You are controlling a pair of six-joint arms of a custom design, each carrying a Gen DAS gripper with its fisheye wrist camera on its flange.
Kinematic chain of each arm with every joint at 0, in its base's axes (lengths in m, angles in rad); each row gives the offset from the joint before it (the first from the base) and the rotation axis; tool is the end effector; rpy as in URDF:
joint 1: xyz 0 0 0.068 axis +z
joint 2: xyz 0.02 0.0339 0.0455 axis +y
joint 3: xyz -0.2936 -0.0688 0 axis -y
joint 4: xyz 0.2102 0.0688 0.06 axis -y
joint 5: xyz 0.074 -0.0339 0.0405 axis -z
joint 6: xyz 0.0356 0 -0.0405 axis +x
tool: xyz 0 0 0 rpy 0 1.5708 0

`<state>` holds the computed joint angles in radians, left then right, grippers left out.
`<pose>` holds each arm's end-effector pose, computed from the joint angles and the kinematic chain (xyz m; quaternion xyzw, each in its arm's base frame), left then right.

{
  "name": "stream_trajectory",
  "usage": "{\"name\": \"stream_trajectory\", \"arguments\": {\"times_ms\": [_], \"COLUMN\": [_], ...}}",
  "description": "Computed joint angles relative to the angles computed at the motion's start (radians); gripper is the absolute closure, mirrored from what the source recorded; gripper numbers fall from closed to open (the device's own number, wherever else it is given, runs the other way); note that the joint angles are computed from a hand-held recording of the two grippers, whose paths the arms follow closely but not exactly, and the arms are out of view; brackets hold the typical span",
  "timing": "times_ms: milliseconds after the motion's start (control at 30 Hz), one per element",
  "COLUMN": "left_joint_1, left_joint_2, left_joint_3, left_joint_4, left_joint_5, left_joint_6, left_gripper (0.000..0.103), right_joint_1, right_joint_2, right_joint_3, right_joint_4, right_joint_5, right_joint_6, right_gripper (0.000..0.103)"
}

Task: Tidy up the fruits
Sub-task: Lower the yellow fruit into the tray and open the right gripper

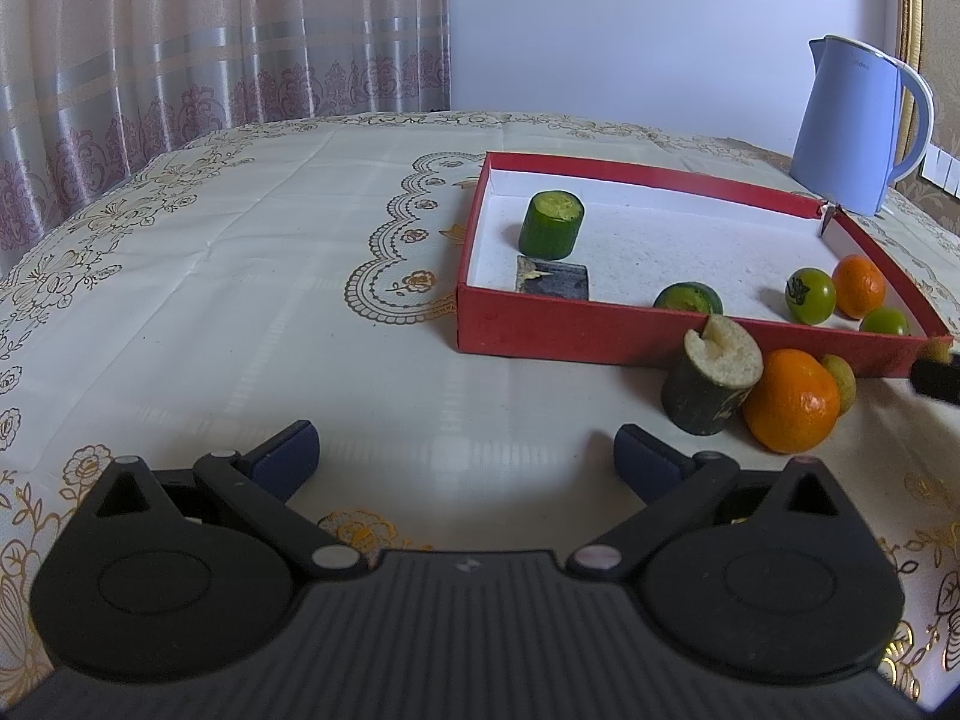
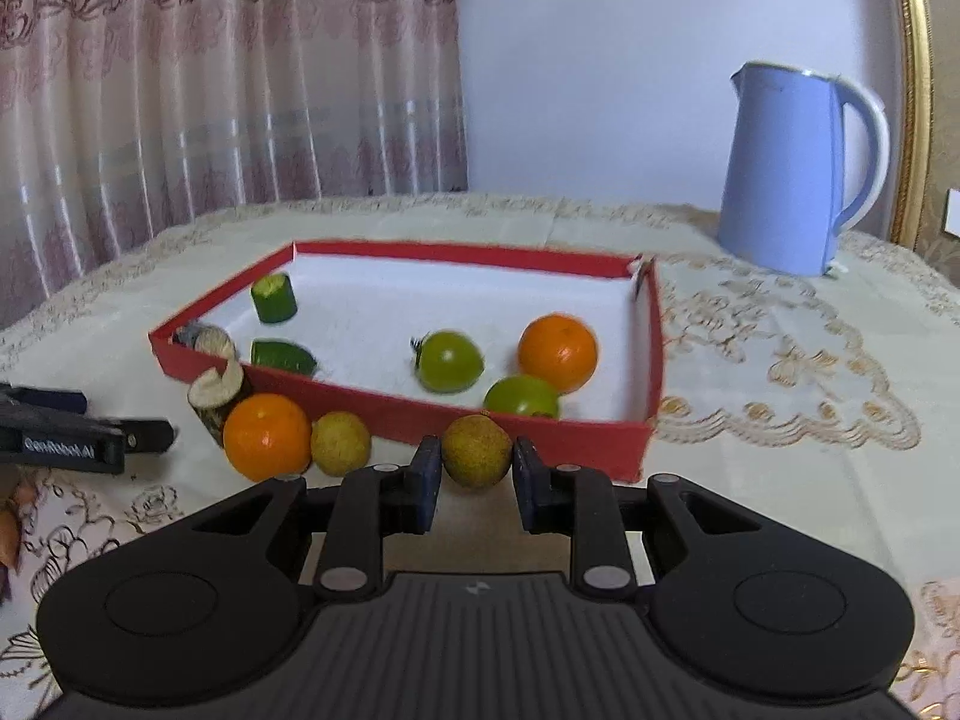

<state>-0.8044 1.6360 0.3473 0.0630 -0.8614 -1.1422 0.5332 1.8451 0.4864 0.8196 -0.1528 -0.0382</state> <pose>0.1499 -0.1168 0.1298 -0.2211 0.8704 0.1024 0.4278 0.2523 0.1552 0.1472 -0.2806 0.8216 0.1849 0.4606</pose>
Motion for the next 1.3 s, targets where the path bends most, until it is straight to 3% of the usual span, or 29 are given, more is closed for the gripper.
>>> {"name": "stream_trajectory", "arguments": {"times_ms": [300, 400, 767, 1300], "left_joint_1": [-0.001, -0.001, -0.001, 0.0], "left_joint_2": [-0.001, -0.001, 0.002, 0.001], "left_joint_3": [0.0, 0.0, 0.002, 0.001], "left_joint_4": [-0.002, -0.002, -0.002, -0.001], "left_joint_5": [0.0, 0.0, 0.0, 0.0], "left_joint_6": [-0.001, -0.001, -0.001, 0.0], "left_gripper": [0.0, 0.0, 0.0, 0.0], "right_joint_1": [0.022, 0.053, 0.098, 0.095], "right_joint_2": [0.01, 0.051, 0.106, 0.106], "right_joint_3": [0.097, 0.186, 0.321, 0.293], "right_joint_4": [-0.024, -0.115, -0.273, -0.239], "right_joint_5": [0.068, 0.122, 0.127, 0.11], "right_joint_6": [0.009, -0.009, -0.023, -0.005], "right_gripper": [0.078, 0.078, 0.078, 0.077]}}
